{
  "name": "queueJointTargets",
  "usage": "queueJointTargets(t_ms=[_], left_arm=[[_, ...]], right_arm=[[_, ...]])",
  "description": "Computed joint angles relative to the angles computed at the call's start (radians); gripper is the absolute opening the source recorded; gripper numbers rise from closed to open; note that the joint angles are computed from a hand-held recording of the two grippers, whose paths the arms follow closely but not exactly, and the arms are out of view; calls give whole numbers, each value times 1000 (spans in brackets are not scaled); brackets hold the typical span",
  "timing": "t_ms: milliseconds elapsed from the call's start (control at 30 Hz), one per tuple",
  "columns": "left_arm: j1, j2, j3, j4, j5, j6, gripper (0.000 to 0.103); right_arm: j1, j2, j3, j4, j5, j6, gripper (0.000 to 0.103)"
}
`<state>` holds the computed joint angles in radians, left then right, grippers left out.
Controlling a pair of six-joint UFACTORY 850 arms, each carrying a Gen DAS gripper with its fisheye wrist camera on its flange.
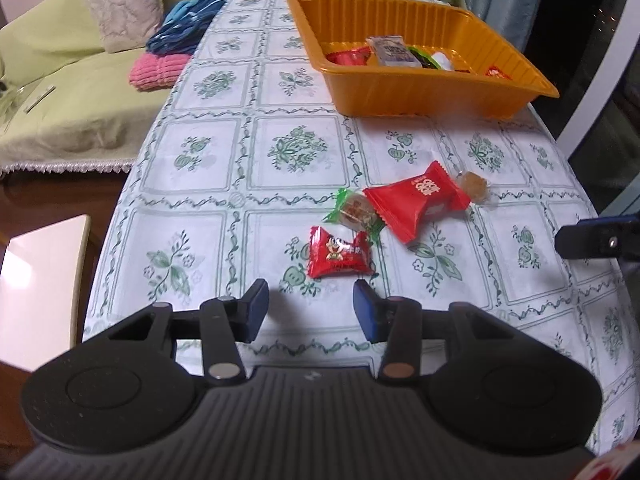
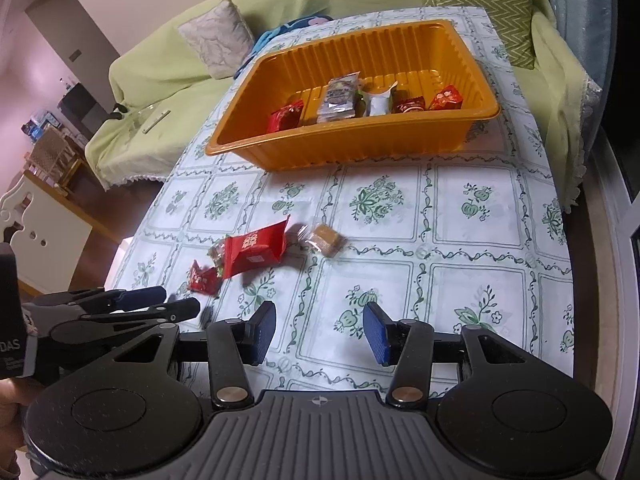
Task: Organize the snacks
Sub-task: 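Lower the left gripper onto the small red candy packet and close it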
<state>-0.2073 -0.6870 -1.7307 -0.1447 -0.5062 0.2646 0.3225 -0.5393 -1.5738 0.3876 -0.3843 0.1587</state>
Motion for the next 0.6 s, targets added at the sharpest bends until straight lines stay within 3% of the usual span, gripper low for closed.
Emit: queueJointTargets(t_ms=[300, 533, 600], left_arm=[[0, -50, -59, -30, 14, 85, 52], [8, -69, -87, -101, 3, 167, 50], [11, -68, -86, -136, 0, 209, 43]], right_arm=[[-10, -4, -3, -83, 2, 122, 49], [-11, -3, 1, -121, 1, 177, 49], [-12, -6, -2, -125, -2, 185, 49]])
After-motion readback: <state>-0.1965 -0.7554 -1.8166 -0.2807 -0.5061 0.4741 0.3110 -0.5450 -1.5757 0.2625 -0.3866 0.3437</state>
